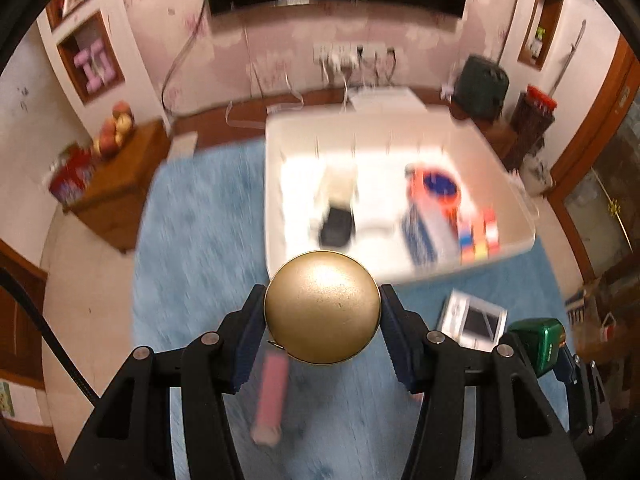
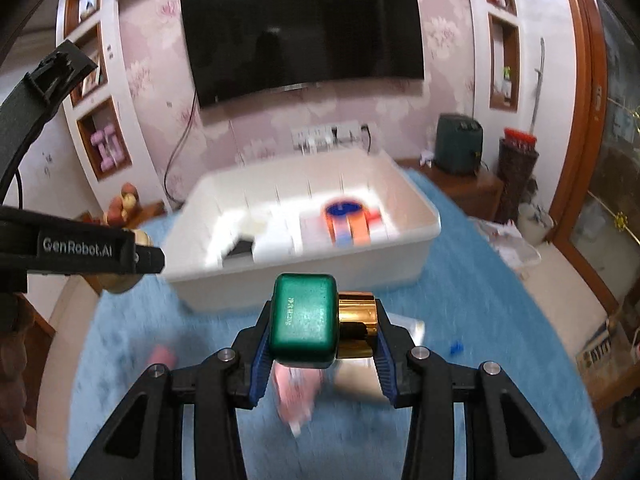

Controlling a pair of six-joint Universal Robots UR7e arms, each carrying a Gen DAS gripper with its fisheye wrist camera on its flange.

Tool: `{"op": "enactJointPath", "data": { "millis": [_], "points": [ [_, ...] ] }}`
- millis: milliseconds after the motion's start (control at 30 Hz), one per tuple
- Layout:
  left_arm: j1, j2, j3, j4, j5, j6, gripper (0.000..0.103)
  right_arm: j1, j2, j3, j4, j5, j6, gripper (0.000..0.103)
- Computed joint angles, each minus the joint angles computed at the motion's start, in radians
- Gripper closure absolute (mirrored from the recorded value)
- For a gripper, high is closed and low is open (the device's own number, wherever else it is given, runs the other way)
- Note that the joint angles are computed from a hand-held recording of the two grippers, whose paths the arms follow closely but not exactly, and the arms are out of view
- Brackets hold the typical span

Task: Organize rigid objects
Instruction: 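Carry the compact with the left gripper into the bin while the right gripper drops the green jar there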

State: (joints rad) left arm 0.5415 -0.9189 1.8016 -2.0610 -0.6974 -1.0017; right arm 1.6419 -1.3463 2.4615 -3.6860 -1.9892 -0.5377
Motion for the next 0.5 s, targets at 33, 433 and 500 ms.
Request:
{"op": "enactJointPath", "data": {
  "millis": [33, 433, 500],
  "points": [
    [0.008, 0.001, -0.025, -0.003, 0.012, 0.020, 0.044, 0.017, -0.002, -0.031, 0.030, -0.002, 0.019, 0.059],
    [0.110, 0.144, -0.292, -0.117, 0.103, 0.362, 0.044, 0.113, 0.173, -0.350, 0.081, -0.070, 0.065, 0.059],
    [0.125, 0.171, -0.318, -0.147, 0.109, 0.411, 0.044, 0.112, 0.190, -0.380, 0.102, -0.066, 0.068, 0.059]
  ]
}}
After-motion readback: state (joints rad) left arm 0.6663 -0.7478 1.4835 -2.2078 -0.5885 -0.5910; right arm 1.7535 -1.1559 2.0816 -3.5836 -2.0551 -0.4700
